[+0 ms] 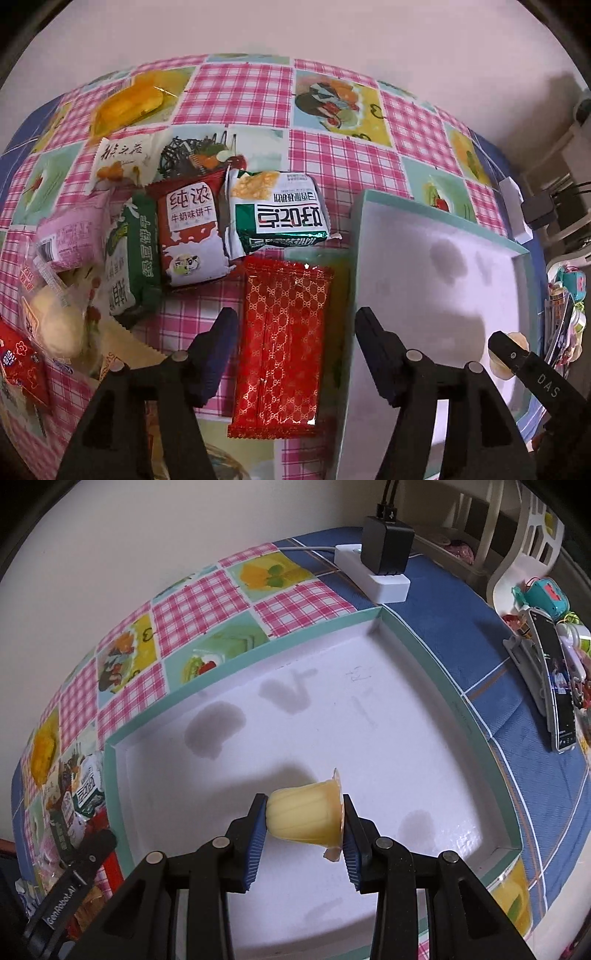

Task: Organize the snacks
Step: 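Carry red packet in left tool and jelly cup in right tool over white tray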

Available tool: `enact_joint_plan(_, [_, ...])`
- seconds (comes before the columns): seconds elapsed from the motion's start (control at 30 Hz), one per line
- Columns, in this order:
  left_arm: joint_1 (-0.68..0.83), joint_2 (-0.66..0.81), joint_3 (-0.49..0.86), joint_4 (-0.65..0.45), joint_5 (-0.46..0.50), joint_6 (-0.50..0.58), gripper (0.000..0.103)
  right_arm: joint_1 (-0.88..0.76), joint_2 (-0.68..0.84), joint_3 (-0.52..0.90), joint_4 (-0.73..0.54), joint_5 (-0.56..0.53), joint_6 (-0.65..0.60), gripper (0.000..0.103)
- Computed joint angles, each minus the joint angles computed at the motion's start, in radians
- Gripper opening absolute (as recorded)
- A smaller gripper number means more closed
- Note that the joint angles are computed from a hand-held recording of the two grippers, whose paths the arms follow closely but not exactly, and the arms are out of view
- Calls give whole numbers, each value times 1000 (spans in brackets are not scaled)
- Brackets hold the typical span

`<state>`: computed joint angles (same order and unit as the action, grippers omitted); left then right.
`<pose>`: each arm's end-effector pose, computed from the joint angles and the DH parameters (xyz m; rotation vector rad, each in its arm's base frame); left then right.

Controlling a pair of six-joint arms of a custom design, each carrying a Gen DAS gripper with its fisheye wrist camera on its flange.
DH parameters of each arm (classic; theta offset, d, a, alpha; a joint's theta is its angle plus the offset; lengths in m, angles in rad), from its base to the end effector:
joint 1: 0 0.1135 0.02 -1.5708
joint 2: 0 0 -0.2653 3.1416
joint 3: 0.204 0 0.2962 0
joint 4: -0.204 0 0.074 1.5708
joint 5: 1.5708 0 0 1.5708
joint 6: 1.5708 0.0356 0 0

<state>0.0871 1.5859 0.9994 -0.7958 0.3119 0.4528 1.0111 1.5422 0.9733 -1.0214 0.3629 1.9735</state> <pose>0.3188 0.0169 0.1622 0.5611 2.8008 -0.3608 0.1631 0.2365 0.1657 1.2826 2.4671 -0.0670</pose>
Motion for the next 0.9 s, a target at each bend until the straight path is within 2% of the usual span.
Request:
enact_joint_plan(0.27, [92,70,49,-59,70,-22,68,-4,-16,-12,6,-2,-6,39])
enact_joint_plan(0.37, [86,53,26,-24,3,-37,68,-9,-19,-19,20,-10,-10,39])
enact_joint_plan(0.6, [11,-22,-85,43,-62,12,70,-9,-20,-15,27,-8,-21,39])
enact_joint_plan(0.67, [-31,-81,-155,110,-135,34,69,-9,-19,-14,23,-12,-20,39])
enact_joint_plan(0.7, [-51,-108,-189,147,-168,32,68,-10,-19,-14,24,-13,-22,39])
enact_joint_plan(0.73, [-54,-124,-205,160,-165,26,61,-10,-18,-14,28,-14,-25,39])
enact_joint_plan(0.77, [-52,-143,-214,167,-163,18,46,-10,-20,-17,31,-15,-29,39])
enact_joint_plan(0.9, [-26,-125,-192,148,-143,11,45,-12,-18,-15,33,-16,-35,39])
